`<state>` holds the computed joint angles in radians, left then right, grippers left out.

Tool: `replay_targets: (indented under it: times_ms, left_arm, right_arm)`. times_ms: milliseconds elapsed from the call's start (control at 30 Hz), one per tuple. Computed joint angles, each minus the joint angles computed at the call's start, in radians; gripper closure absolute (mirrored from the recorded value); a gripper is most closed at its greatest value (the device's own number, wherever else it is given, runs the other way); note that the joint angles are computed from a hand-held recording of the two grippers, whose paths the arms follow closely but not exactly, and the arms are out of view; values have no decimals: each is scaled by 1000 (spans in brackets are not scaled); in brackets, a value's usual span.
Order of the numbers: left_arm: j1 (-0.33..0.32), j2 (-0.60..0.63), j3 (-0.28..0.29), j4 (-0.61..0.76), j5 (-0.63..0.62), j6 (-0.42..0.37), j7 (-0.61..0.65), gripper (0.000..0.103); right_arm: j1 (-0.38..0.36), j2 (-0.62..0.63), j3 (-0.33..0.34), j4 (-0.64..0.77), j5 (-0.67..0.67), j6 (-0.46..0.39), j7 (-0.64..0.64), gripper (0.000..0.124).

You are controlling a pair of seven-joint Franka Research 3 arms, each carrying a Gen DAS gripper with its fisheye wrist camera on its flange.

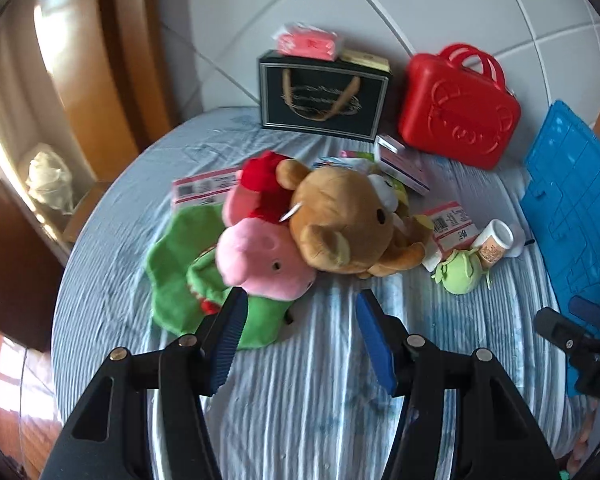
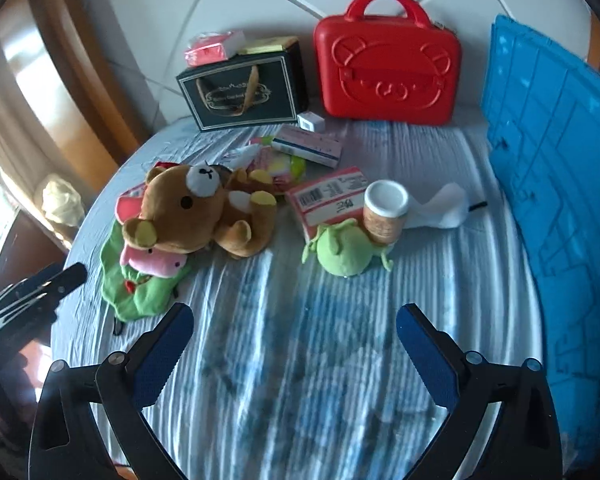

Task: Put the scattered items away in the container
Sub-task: 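Move both tools toward the brown teddy bear on the bed, then grasp the brown teddy bear with the left tool while the right tool grasps its leg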

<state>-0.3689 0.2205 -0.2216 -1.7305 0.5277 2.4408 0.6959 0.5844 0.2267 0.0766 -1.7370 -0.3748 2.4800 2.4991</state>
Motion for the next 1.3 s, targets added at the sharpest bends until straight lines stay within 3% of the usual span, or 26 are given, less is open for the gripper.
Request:
replay_targets:
  times_ms: [367, 433, 467, 500, 567, 633, 733, 933, 1067, 1200, 1300]
  left_arm:
    - [-55, 361, 43, 448, -58, -157, 157, 48]
    - [-47, 374, 42, 453, -86, -131, 178, 47]
    - [-44, 378, 43, 454, -96, -116, 188, 40]
    - [-51, 382, 53, 458, -91, -116, 187, 25]
    - [-63, 387, 70, 457, -71, -113, 186, 18]
    - [-54, 391, 68, 453, -83, -98, 194, 18]
    - [-42, 383, 60, 433, -99, -65, 230, 18]
    - [-41, 406, 60, 423, -97, 1, 262, 18]
    - [-63, 428, 80, 440, -69, 22, 280, 19]
    - [-61, 420, 78, 428, -72, 29, 287, 23]
    - [-56, 407, 74, 410, -82, 29, 290, 23]
  right_arm:
    - [-35, 251, -33, 285, 181, 0, -185, 21]
    - [-39, 305, -33, 350, 222, -16, -230, 21]
    - [-43, 335, -31, 386, 245, -24, -256, 21]
    - [-45, 365, -30, 422, 265, -32, -279, 24]
    - [-46, 417, -30, 487, 301, -48, -320, 35]
    - [-45, 485, -35, 575, 332, -79, -347, 47]
    - [-47, 565, -38, 676, 373, -121, -376, 49]
    - [-52, 659, -35, 778, 432, -124, -427, 61]
    - [-61, 676, -18, 781, 472, -73, -483, 82]
    - [-43, 689, -39, 804, 462, -73, -498, 86]
    - [-46, 644, -46, 711, 485, 7, -458, 86]
